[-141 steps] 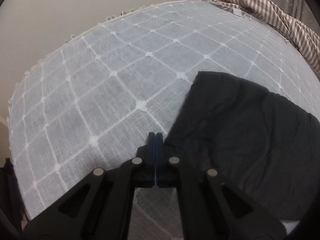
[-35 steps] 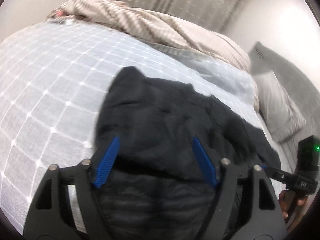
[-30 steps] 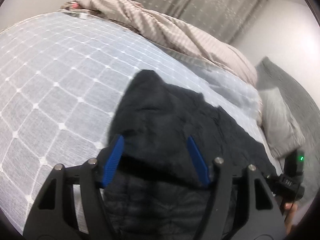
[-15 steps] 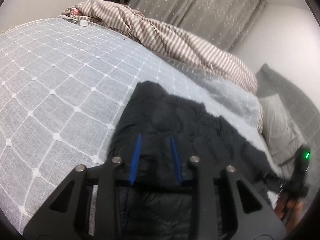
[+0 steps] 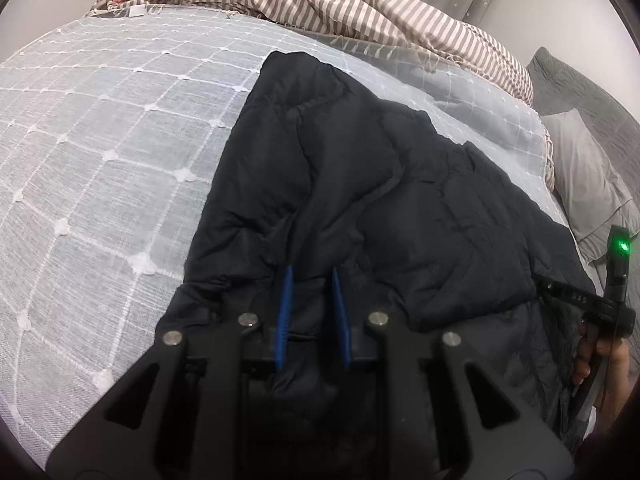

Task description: Fold large clothes

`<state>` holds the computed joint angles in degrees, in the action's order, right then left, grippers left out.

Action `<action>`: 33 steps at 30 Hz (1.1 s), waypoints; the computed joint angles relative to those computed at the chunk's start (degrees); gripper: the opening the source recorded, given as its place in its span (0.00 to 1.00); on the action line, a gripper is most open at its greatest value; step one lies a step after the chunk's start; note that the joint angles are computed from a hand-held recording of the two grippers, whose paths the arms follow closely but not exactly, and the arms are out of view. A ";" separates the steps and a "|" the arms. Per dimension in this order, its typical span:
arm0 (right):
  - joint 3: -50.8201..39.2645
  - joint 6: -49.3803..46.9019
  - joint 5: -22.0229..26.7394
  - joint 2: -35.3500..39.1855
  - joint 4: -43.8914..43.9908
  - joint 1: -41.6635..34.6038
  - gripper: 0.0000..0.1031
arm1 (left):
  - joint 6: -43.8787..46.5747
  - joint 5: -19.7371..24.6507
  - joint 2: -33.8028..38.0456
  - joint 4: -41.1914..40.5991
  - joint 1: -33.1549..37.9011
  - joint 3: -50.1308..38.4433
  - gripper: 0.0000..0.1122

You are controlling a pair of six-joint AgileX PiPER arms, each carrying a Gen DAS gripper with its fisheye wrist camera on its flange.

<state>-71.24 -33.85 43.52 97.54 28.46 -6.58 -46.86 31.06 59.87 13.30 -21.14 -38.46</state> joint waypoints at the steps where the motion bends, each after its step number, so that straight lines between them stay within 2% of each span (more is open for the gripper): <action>1: 0.18 -0.11 0.23 -0.25 0.51 -0.56 0.17 | -0.28 0.20 -0.18 0.22 -0.15 0.06 0.21; 3: 0.59 0.62 0.36 -1.13 -0.42 -1.22 0.27 | -0.04 1.20 -0.55 -0.54 -0.18 -0.46 0.21; 4: 1.08 1.22 0.37 -2.15 -1.52 -1.71 0.35 | -0.18 1.83 -0.65 -0.87 -0.28 -0.90 0.23; 5: 1.28 1.55 0.40 -2.67 -2.21 -2.22 0.44 | -0.15 2.80 -1.05 -1.47 -0.37 -1.45 0.29; 6: 1.32 2.01 0.65 -3.22 -2.87 -2.86 0.48 | -0.66 3.42 -1.22 -1.48 -0.76 -1.96 0.33; 7: 1.83 2.17 0.99 -4.33 -3.23 -4.04 0.56 | -2.02 4.14 -1.74 -0.71 -1.60 -2.41 0.45; 8: 2.33 1.24 1.65 -5.47 -2.28 -6.06 0.63 | -4.69 5.13 -2.28 1.54 -3.21 -2.97 0.56; 9: 2.15 0.05 2.68 -5.94 -0.91 -7.77 0.65 | -8.28 6.73 -2.57 4.89 -5.55 -3.78 0.60; 10: 1.91 -1.39 4.11 -6.48 0.72 -9.78 0.69 | -11.47 8.78 -2.50 7.98 -7.97 -4.86 0.68; 11: 1.87 -2.35 5.12 -6.92 1.76 -11.21 0.70 | -14.55 11.33 -2.15 10.97 -10.64 -6.24 0.74; 15: 0.45 -4.63 9.33 -7.77 3.78 -17.28 0.72 | -20.13 17.91 -0.54 15.69 -17.41 -10.34 0.79; 17: -0.14 -5.25 10.63 -8.14 4.14 -19.85 0.76 | -22.86 20.57 0.60 17.47 -20.19 -11.81 0.86; 20: -0.61 -7.50 12.81 -8.11 5.98 -24.40 0.79 | -24.17 23.94 2.44 18.00 -23.40 -14.12 0.87; 26: -3.61 -10.16 16.58 -4.21 8.44 -32.61 0.80 | -22.49 23.25 4.22 14.24 -24.53 -16.03 0.91; 33: -12.82 -7.60 20.58 4.89 10.98 -42.66 0.80 | -19.81 20.92 5.34 12.75 -26.75 -16.22 0.91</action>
